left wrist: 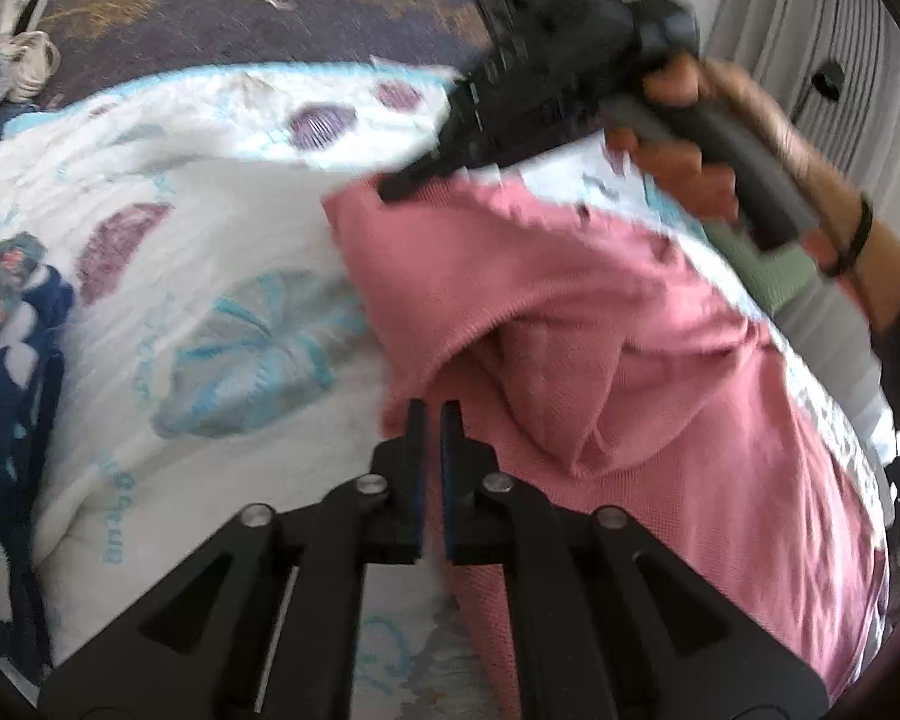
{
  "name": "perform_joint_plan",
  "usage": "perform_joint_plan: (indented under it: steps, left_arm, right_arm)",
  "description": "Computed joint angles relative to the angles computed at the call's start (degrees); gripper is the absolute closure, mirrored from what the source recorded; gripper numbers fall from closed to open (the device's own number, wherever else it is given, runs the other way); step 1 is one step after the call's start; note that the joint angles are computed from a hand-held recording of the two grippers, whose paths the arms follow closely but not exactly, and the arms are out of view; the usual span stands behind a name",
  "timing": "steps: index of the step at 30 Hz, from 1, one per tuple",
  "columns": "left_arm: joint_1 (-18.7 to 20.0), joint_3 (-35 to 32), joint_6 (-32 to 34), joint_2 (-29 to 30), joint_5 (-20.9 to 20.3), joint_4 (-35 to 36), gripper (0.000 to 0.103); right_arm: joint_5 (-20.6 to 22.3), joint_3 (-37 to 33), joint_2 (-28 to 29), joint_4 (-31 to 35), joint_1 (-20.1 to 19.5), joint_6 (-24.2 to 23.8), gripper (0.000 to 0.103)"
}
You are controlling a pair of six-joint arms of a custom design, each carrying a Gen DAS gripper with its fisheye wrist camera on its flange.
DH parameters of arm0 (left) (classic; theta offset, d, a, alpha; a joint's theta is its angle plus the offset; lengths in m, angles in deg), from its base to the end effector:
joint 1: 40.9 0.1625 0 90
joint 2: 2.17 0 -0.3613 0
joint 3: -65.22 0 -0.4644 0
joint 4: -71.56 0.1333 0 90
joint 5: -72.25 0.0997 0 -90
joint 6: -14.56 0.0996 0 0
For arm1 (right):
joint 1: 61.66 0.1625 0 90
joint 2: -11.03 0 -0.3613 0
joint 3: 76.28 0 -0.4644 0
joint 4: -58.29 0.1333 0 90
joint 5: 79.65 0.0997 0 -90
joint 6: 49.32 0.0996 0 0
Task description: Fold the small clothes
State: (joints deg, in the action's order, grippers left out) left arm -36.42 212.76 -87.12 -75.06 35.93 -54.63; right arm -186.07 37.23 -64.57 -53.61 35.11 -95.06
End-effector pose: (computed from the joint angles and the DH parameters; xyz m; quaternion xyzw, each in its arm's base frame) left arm -0.2531 -0.2340 -0.0482 0.0288 0.8550 -0.4439 0.2665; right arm 0.1664 -0.5097 0.1078 0.4514 -0.8702 -0.1771 0.0873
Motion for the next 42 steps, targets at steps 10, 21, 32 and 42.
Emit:
perform_joint_plan:
  steps: [10,21,32,42]
  left_arm:
    - [3.3,-6.0,2.4,4.1,2.6,7.1,0.059]
    - [5.4,-4.8,2.3,3.2,0.5,2.4,0.098]
    - [5.1,-7.9,7.0,6.7,-3.8,5.0,0.098]
    - [-2.8,-8.1,-1.5,4.0,-4.0,14.6,0.057]
  right_arm:
    - [-0.6,0.1,0.1,2.3,-0.3,1.2,0.1]
    - [-1.0,2.7,-1.4,-3.0,-0.1,-0.2,0.1]
    - [-7.3,5.8,-0.5,-9.1,0.6,-3.3,0.1]
    - [-4.0,10.6,-13.1,-8.6,-1.7,-8.0,0.068]
